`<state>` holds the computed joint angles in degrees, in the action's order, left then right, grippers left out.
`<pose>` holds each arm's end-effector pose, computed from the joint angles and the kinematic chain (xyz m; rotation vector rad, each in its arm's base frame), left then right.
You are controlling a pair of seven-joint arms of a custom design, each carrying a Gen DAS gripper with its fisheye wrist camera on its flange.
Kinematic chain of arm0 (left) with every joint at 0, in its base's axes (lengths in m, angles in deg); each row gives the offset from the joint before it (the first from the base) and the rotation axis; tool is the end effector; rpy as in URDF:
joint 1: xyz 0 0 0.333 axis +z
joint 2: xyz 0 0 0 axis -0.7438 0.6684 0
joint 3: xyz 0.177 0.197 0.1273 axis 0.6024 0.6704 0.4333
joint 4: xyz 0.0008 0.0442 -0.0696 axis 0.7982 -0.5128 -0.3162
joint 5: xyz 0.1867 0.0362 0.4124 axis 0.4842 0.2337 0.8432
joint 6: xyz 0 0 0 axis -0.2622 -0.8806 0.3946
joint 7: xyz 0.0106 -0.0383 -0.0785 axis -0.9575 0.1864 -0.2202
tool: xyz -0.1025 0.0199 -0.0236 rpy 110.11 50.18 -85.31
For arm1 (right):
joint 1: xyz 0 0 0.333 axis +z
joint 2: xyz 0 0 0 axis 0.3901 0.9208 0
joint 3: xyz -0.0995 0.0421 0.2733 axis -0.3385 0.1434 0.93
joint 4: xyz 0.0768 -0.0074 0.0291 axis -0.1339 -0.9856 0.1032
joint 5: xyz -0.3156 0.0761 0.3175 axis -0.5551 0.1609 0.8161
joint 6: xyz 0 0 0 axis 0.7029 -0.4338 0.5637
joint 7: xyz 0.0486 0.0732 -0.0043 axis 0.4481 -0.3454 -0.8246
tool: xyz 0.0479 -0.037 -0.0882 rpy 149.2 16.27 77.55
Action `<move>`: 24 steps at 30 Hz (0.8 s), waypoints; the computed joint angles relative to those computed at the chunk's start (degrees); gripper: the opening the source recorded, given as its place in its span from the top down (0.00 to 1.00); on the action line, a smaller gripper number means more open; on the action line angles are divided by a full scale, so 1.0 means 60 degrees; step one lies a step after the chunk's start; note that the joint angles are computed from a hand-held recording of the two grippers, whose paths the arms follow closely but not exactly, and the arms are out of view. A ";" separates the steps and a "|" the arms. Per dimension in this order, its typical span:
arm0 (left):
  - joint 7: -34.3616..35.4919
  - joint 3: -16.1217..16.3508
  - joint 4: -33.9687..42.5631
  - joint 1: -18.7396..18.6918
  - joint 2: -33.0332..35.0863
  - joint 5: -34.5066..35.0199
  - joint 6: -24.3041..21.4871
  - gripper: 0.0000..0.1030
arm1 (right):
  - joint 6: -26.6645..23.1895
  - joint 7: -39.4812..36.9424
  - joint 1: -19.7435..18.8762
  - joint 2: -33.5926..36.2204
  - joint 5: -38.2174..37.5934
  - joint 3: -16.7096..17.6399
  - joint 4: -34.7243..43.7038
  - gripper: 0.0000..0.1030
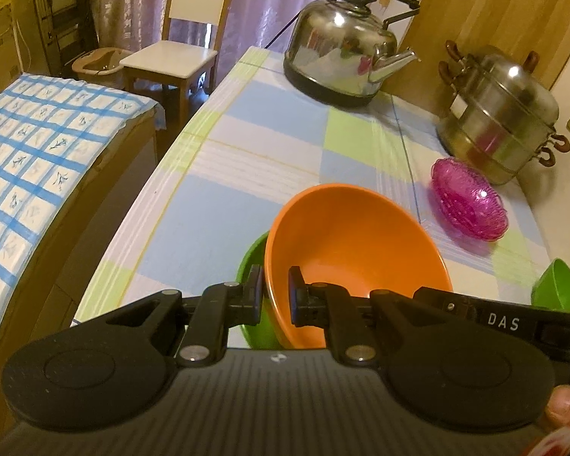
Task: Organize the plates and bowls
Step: 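Carry the orange bowl with both grippers and lower it into the large green bowl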
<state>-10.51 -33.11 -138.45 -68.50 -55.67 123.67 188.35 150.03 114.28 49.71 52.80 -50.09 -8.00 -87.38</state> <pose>0.5911 -0.3676 0.4666 -2.2665 1.2963 -0.7291 0.6752 0.4430 0.4721 -2.0787 1.3521 0.0208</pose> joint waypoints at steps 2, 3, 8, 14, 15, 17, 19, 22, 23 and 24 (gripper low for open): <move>-0.0033 0.0011 -0.0084 0.0019 -0.0019 -0.0019 0.0058 0.89 | -0.0047 0.0007 0.0034 0.0074 -0.0054 -0.0015 0.0064 0.89; -0.0066 0.0016 -0.0129 0.0029 -0.0033 -0.0023 0.0092 0.89 | -0.0046 -0.0007 0.0046 0.0082 -0.0078 -0.0018 0.0057 0.89; -0.0223 0.0028 -0.0296 0.0082 -0.0075 -0.0026 0.0222 0.89 | -0.0067 0.0059 0.0165 0.0153 -0.0261 -0.0063 0.0112 0.89; -0.0290 0.0045 -0.0395 0.0134 -0.0069 -0.0038 0.0342 0.89 | -0.0144 0.0179 0.0283 0.0308 -0.0488 -0.0119 0.0293 0.89; -0.0286 0.0047 -0.0441 0.0146 -0.0092 -0.0050 0.0372 0.89 | -0.0152 0.0209 0.0304 0.0336 -0.0521 -0.0128 0.0327 0.89; -0.0295 0.0048 -0.0409 0.0151 -0.0043 -0.0057 0.0372 0.89 | -0.0186 0.0214 0.0309 0.0400 -0.0551 -0.0128 0.0408 0.89; -0.0325 0.0057 -0.0463 0.0162 -0.0055 -0.0067 0.0441 0.89 | -0.0157 0.0216 0.0304 0.0416 -0.0550 -0.0122 0.0405 0.89; -0.0346 0.0058 -0.0493 0.0170 -0.0057 -0.0075 0.0484 0.89 | -0.0109 0.0218 0.0340 0.0408 -0.0632 -0.0145 0.0388 0.89; -0.0369 0.0057 -0.0484 0.0167 -0.0044 -0.0072 0.0488 0.89 | -0.0110 0.0218 0.0337 0.0414 -0.0641 -0.0147 0.0397 0.89; -0.0376 0.0059 -0.0500 0.0172 -0.0048 -0.0091 0.0507 0.89 | -0.0097 0.0218 0.0338 0.0402 -0.0645 -0.0145 0.0375 0.89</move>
